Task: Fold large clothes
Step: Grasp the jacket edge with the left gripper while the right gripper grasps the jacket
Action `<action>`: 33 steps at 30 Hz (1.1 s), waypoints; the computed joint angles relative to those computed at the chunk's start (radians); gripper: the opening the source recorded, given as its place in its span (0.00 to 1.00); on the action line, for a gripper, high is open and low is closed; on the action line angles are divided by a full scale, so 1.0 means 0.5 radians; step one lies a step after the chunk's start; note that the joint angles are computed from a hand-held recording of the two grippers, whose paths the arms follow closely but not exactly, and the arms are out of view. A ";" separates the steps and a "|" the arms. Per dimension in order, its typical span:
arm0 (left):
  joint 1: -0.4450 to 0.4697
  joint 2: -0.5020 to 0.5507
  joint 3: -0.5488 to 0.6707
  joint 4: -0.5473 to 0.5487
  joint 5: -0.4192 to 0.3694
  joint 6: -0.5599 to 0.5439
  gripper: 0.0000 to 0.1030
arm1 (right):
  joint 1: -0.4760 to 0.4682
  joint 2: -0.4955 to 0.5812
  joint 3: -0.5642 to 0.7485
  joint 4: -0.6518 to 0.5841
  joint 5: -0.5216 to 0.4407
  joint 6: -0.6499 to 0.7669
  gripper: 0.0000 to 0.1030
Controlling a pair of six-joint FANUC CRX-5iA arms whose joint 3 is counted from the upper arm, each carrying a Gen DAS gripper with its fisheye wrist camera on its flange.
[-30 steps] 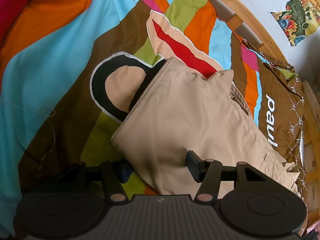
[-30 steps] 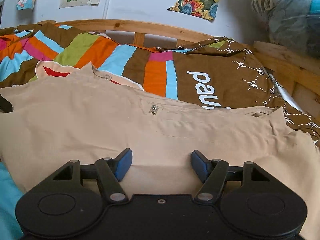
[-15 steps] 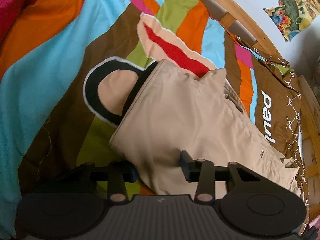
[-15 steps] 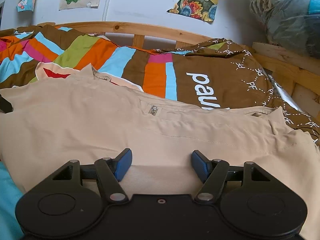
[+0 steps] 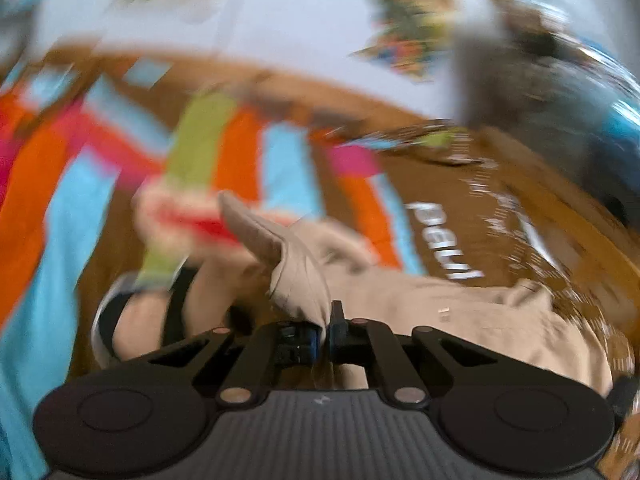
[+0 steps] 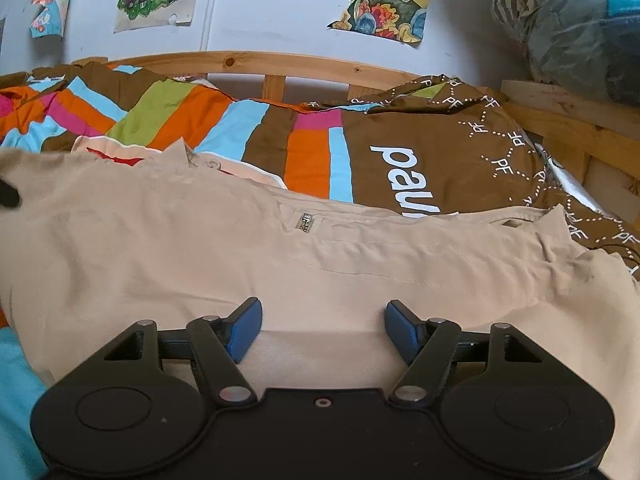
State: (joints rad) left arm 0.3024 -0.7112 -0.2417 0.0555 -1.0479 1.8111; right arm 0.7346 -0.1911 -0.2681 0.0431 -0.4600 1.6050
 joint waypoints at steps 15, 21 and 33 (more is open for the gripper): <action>-0.998 0.764 0.640 -0.277 0.084 0.009 0.01 | -0.963 0.164 0.757 -1.723 -0.825 0.708 0.61; -1.094 0.905 0.597 -0.029 0.230 -0.162 0.01 | -1.513 0.384 1.082 -2.262 -1.301 0.565 0.61; -1.229 1.045 0.500 0.272 0.397 -0.345 0.00 | -1.754 0.634 1.327 -2.507 -1.811 0.310 0.53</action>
